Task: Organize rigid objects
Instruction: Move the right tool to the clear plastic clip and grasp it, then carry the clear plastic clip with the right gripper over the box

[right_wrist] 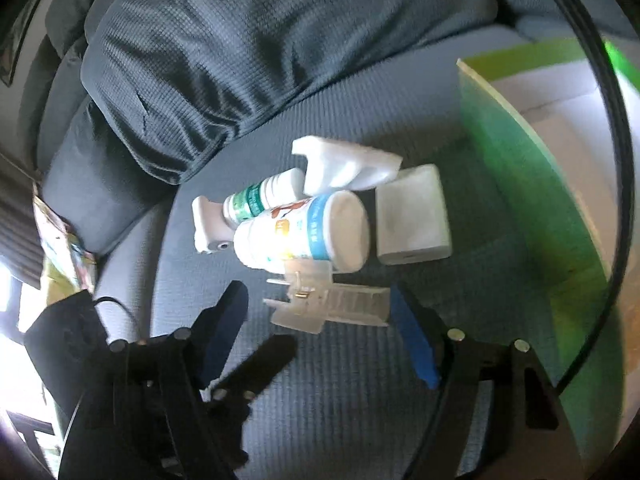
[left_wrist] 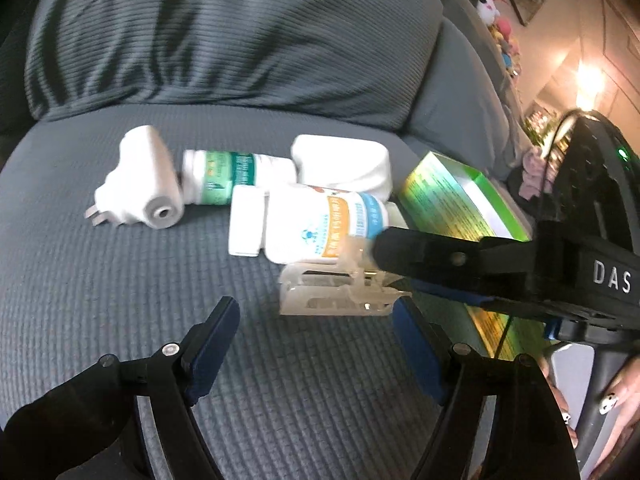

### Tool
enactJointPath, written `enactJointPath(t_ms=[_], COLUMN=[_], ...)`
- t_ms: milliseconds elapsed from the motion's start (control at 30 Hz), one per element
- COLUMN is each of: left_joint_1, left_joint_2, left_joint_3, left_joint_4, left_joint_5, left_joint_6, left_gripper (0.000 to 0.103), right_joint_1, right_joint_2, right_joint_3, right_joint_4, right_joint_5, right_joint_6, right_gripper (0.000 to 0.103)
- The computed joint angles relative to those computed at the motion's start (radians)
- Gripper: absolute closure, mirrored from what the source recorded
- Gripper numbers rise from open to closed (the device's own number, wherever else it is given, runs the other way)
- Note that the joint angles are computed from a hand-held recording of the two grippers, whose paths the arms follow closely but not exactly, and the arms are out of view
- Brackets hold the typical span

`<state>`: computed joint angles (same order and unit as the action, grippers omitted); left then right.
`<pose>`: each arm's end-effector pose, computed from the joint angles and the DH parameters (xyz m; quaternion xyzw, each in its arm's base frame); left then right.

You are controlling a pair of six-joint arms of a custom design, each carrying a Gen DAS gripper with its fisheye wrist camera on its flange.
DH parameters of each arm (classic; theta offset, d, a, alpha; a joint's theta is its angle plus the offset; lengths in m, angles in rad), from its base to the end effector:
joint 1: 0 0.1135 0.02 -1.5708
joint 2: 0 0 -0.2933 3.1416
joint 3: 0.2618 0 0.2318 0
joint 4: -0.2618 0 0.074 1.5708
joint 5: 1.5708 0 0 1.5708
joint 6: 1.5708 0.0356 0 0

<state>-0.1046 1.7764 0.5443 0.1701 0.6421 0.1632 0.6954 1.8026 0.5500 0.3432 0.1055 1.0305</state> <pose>0.2571 -0.0484 0.1198 0.2013 0.8995 -0.2983 0.2476 0.2186 0.1775 0.1187 0.1744 0.9284 0.2139 0.2487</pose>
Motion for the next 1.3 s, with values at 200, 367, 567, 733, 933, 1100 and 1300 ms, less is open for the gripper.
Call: enactJointPath(t_ms=[200,367,567,733,933,1100,1300], left_joint_1=[-0.029,-0.022,-0.042,-0.07,-0.071,-0.116,-0.199], left_joint_2=[0.073,0.087,0.07,0.041,-0.028,-0.182,-0.332], left_joint_3=[0.041,0.046,0.019,-0.025,-0.046,-0.11,-0.134], left_joint_4=[-0.008,0.001,0.03,0.084,0.073,0.109,0.127], left_joint_5=[-0.033,-0.004,-0.005,-0.088,-0.069,-0.084,-0.103], left_joint_6=[0.008,0.012,0.016,0.014,-0.034,-0.065,-0.124], left_gripper=[0.024,0.024,0.034,0.049,0.049,0.049,0.049], right_joint_1=[0.007,-0.022,-0.001,0.005,0.04,0.118,0.205], right_joint_2=[0.064,0.095,0.113,0.113,0.04,-0.106,-0.302], right_joint_3=[0.024,0.014,0.038,0.02,0.011,-0.022,-0.086], right_joint_4=[-0.014,0.031,0.005,0.028,-0.02,-0.09,-0.161], right_joint_5=[-0.018,-0.049,-0.005,0.015,0.084,0.223,0.402], right_joint_6=[0.037,0.044,0.006,0.003,-0.001,-0.003,0.022], right_gripper=[0.029,0.029,0.035,0.035,0.036,0.036,0.036])
